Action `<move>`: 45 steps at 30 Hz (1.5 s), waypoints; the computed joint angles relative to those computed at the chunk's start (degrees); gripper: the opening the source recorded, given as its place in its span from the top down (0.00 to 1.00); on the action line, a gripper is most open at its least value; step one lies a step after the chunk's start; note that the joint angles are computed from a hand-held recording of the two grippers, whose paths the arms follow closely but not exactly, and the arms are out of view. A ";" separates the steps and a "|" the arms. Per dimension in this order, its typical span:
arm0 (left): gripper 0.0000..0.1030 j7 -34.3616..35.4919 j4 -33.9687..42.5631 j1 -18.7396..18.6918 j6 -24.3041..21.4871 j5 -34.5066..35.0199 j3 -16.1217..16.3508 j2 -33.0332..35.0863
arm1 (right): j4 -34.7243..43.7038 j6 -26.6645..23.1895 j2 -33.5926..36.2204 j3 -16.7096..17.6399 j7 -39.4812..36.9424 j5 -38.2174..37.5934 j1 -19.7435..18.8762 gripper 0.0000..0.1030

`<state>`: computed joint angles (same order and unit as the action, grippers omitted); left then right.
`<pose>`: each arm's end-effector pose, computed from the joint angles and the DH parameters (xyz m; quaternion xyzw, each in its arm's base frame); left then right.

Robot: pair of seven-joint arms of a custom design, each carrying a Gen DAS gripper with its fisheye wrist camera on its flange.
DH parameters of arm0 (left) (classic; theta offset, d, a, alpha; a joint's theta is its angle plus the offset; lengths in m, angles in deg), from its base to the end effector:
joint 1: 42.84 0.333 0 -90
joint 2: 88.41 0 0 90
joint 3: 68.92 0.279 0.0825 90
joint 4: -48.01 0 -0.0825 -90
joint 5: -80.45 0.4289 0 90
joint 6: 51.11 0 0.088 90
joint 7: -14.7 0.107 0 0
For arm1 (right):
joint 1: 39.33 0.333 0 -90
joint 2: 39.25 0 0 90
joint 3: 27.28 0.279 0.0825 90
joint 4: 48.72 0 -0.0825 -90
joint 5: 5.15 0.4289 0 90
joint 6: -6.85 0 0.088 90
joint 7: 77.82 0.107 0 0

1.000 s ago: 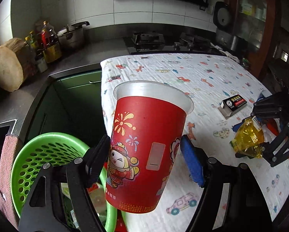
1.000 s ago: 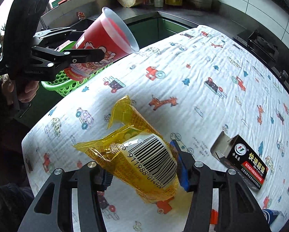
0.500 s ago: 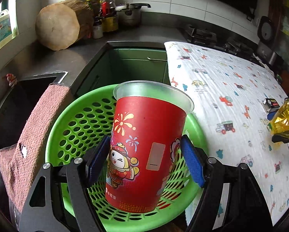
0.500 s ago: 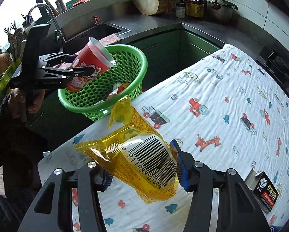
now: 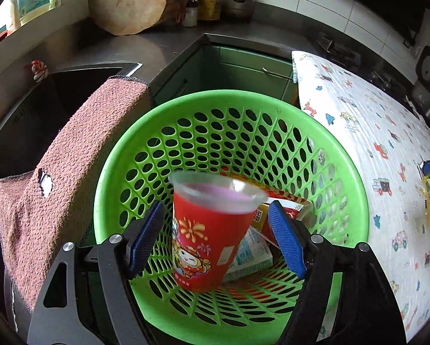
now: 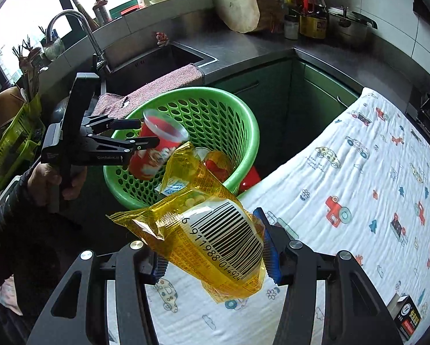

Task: Collect trash
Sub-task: 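Drop the red cup into the basket with the left tool while the right tool drops the bag in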

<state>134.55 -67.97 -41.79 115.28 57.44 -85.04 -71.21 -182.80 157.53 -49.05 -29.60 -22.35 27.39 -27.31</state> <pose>0.6444 -0.1434 0.3025 -0.5315 0.7878 -0.2795 0.1366 0.5532 0.0812 0.3885 -0.7800 0.5539 -0.0803 0.2799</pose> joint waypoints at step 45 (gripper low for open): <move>0.07 28.28 -15.14 -3.42 4.84 -36.41 6.96 -15.75 | 20.90 0.92 20.91 9.79 7.59 9.58 -1.46 0.21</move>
